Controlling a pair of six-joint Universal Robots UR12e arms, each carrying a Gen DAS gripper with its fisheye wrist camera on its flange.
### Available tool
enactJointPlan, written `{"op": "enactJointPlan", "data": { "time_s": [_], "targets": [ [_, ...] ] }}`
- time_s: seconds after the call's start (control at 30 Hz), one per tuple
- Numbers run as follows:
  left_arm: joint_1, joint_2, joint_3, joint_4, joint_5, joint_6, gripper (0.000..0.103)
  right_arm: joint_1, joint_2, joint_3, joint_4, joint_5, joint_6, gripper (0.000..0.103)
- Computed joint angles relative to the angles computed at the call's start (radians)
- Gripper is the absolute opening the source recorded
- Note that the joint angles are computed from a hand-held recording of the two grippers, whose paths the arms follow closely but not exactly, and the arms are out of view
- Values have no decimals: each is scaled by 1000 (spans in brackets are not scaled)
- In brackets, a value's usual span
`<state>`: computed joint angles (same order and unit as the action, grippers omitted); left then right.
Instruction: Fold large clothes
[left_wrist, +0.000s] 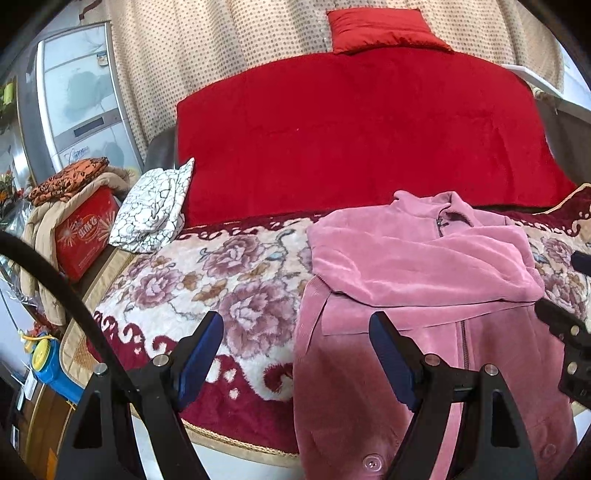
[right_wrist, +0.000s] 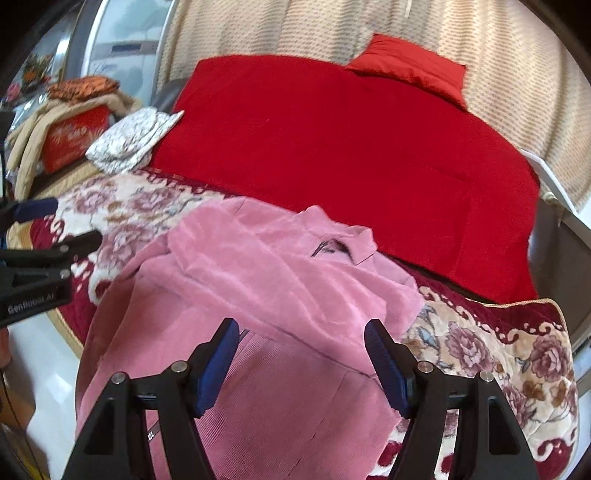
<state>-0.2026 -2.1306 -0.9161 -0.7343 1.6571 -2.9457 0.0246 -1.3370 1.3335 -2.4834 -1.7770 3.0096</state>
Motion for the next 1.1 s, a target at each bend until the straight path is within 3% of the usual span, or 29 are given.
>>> {"op": "enactJointPlan", "data": {
  "time_s": [0.43, 0.9, 1.1],
  "targets": [
    [3, -19, 18, -22, -1, -2, 81, 1, 30, -21, 77, 17, -21, 74],
    [5, -27, 24, -28, 12, 2, 81, -8, 41, -29, 79, 52, -13, 74],
    [16, -16, 8, -13, 39, -9, 81, 7, 50, -41, 61, 62, -50, 74]
  ]
}}
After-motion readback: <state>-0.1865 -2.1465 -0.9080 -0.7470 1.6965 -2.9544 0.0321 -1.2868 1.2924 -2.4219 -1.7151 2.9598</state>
